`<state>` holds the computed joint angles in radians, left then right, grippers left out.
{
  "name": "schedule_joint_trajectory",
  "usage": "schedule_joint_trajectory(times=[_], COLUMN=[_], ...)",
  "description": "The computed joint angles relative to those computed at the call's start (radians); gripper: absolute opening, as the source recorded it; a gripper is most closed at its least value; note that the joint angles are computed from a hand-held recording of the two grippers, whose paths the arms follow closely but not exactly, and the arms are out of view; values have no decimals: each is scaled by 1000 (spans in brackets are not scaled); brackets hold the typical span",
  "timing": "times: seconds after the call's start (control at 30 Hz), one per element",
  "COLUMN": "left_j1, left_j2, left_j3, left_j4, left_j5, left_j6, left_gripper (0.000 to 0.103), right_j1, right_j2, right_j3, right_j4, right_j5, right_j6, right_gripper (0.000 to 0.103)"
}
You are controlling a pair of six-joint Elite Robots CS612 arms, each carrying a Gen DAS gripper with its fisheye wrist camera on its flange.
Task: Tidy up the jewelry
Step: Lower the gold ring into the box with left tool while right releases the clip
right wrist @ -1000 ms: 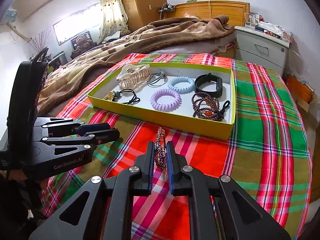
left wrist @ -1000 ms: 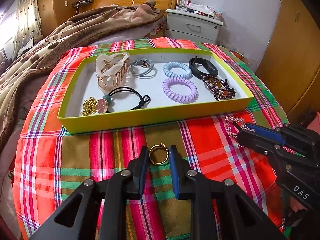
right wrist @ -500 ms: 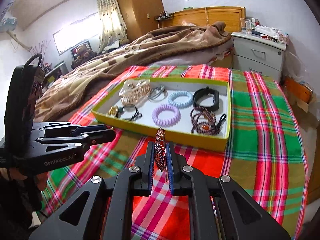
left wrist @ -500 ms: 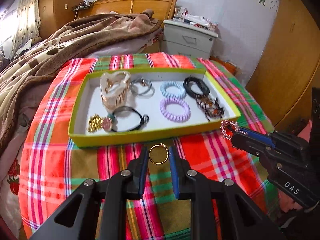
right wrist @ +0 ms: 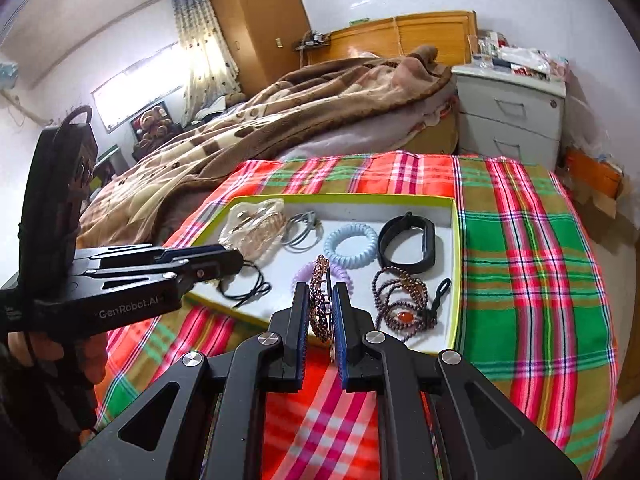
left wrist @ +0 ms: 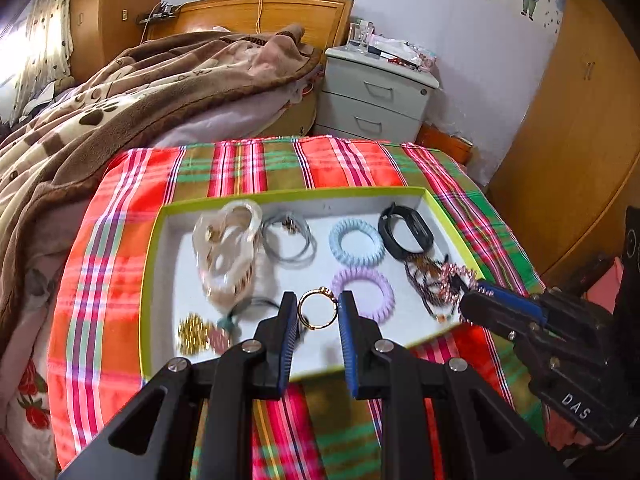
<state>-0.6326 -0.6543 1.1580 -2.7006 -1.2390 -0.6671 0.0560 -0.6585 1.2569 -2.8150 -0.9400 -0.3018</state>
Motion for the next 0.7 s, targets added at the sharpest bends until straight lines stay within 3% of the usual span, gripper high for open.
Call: schedule_joint_trajectory(times=[0.27, 0.7], left_j1=[25, 38], left_j2=[58, 95], left_j3=[-100, -151], left_j4=[77, 136], left_j5=[-41, -68], left_j6=[12, -3], left_gripper=[22, 22], right_j1=[8, 15], right_j2=[45, 73], right_j3=[-93, -146], right_j4=[145, 231], right_j5=[-27, -62], right_j6=[5, -15], right_gripper=[12, 12])
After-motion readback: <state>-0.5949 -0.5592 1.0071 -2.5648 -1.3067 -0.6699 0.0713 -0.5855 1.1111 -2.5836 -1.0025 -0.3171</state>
